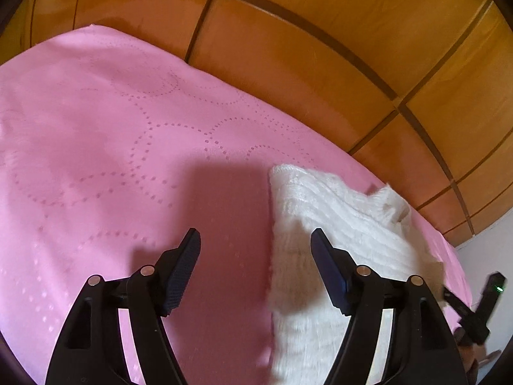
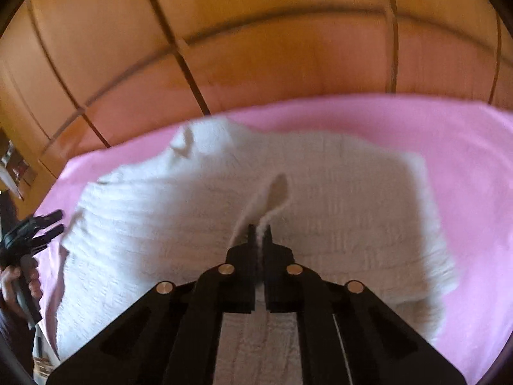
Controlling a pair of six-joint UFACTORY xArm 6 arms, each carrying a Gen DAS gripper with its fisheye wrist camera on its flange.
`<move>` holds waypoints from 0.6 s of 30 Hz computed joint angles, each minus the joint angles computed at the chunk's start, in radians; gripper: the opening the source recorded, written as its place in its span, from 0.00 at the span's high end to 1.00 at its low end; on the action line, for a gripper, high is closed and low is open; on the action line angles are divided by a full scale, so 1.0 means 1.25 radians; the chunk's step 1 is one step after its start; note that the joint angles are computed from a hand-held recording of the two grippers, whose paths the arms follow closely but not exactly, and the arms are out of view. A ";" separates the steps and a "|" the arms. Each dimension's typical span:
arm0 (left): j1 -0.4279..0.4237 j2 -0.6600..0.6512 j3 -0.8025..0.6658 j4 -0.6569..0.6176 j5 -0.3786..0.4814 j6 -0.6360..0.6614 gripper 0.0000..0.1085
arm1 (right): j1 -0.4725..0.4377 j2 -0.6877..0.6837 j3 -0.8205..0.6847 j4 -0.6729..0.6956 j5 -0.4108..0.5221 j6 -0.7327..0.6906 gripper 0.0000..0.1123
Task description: Fold small clothes
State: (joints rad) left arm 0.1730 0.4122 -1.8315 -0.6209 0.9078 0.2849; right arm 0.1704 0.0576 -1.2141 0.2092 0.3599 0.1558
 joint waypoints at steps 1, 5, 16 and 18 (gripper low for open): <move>-0.003 0.007 -0.008 -0.005 -0.005 0.000 0.36 | -0.001 -0.018 0.015 -0.038 -0.027 0.028 0.98; -0.019 0.020 -0.023 0.013 -0.009 0.007 0.36 | -0.016 -0.003 0.001 -0.181 0.010 0.139 0.98; -0.080 -0.087 0.132 0.103 -0.191 0.076 0.36 | -0.026 0.012 0.010 -0.261 0.029 0.247 0.84; -0.085 -0.097 0.136 0.063 -0.192 0.127 0.36 | -0.027 -0.024 0.040 -0.295 -0.013 0.279 0.59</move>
